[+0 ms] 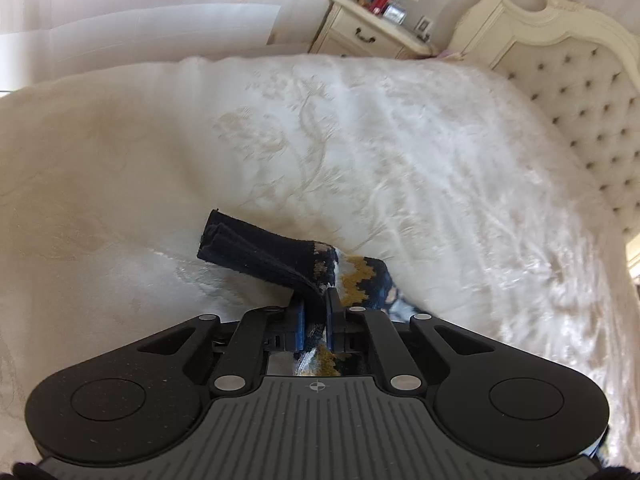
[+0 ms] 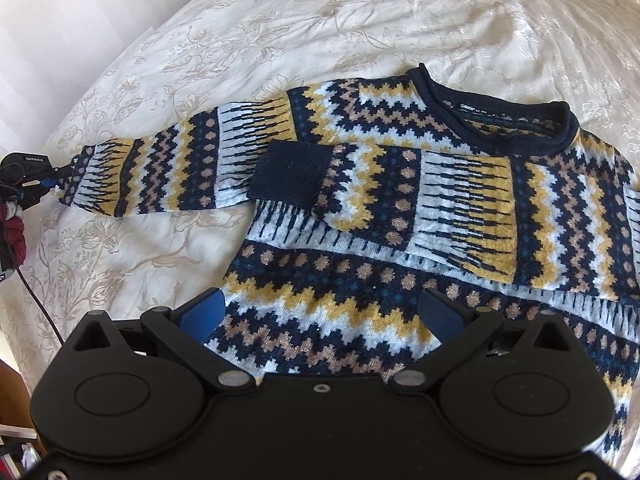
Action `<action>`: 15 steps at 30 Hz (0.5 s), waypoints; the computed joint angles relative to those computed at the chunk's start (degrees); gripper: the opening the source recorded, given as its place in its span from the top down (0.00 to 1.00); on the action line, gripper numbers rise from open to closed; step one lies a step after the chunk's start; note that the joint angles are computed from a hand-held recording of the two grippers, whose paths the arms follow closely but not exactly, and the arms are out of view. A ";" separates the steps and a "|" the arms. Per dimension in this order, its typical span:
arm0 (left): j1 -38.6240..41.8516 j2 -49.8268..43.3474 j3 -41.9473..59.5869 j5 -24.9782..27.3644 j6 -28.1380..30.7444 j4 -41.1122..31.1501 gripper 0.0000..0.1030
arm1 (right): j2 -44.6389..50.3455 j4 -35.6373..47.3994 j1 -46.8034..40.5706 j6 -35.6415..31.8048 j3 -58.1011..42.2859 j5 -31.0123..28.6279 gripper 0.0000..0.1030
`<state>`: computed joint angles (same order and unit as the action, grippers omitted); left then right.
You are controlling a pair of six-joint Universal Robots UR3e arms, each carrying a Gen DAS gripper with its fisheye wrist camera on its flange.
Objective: Fold small clothes
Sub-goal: 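Move the left gripper to the other navy cuff, grasp and lift it, then carry the cuff with the left gripper across and lay it on the sweater front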
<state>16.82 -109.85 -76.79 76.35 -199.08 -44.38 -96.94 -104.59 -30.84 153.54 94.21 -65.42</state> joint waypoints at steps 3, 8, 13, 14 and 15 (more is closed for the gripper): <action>-1.72 1.90 1.78 -0.13 -0.71 -0.80 0.92 | -0.69 0.67 -1.03 -1.41 0.46 1.14 0.00; -7.31 1.92 10.58 -0.17 -0.32 -3.62 0.94 | -2.96 2.86 -4.61 -5.07 2.10 3.49 0.00; -15.70 -4.20 26.13 1.05 -0.06 -7.41 0.94 | -6.29 7.57 -10.54 -10.56 3.94 6.37 0.00; -17.28 -6.06 29.86 1.01 -0.30 -8.59 0.94 | -7.02 8.75 -11.98 -11.79 4.29 6.96 0.00; -19.19 -8.55 34.33 1.18 -0.46 -9.90 0.94 | -7.75 10.07 -13.59 -13.12 4.60 7.58 0.00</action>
